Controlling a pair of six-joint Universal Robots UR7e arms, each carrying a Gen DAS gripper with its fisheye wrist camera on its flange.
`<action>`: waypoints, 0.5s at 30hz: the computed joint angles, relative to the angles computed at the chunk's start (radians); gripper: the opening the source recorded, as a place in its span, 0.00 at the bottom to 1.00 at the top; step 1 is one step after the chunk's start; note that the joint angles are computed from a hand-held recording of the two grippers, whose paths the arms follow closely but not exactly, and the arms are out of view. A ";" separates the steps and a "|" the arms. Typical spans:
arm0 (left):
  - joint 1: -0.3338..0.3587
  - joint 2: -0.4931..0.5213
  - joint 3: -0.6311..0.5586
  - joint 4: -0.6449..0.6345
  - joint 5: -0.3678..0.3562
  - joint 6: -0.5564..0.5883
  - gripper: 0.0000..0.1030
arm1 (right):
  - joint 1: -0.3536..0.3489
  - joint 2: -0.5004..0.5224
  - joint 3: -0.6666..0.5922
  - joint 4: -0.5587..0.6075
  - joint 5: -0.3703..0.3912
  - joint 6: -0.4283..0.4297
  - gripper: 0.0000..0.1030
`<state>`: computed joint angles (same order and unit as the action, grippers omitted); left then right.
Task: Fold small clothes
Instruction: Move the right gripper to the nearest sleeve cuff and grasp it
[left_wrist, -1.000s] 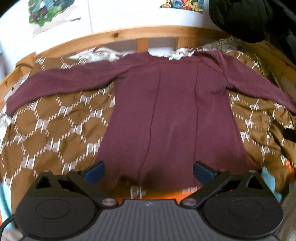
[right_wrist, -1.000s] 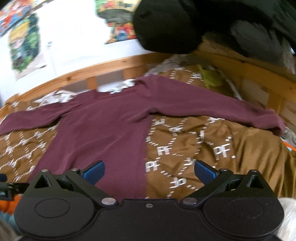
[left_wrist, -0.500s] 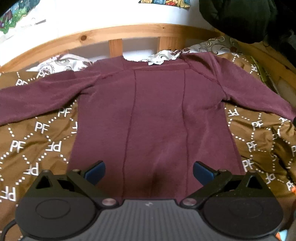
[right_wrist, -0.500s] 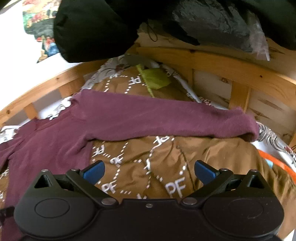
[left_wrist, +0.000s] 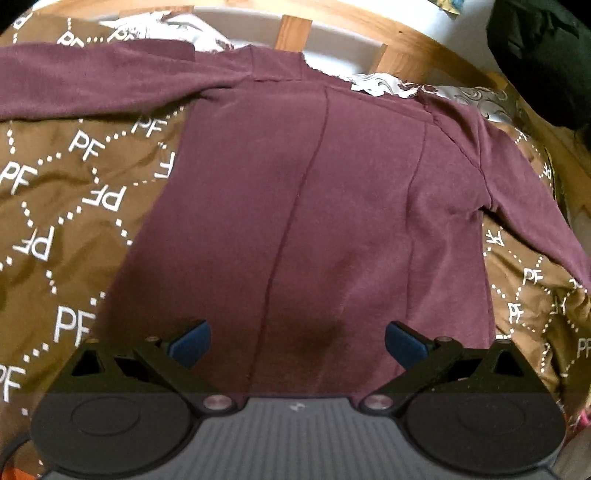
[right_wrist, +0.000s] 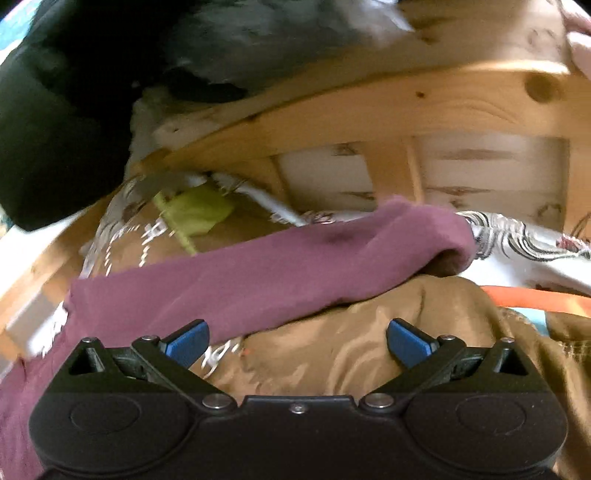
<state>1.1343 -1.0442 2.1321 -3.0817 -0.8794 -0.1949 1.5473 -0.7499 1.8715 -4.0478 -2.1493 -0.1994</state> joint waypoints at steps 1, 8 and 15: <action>0.000 0.000 0.003 -0.004 0.002 0.004 0.99 | -0.004 -0.002 0.003 -0.010 0.010 0.003 1.00; -0.011 0.019 0.002 0.014 0.030 0.020 0.99 | -0.021 0.017 -0.046 -0.072 -0.021 0.044 0.99; -0.019 0.022 0.004 0.024 0.039 0.016 0.99 | -0.011 0.073 -0.178 -0.108 -0.239 0.004 0.83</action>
<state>1.1157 -1.0220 2.1364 -3.0581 -0.8407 -0.1791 1.5367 -0.6764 1.6934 -4.1557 -2.3878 -0.1955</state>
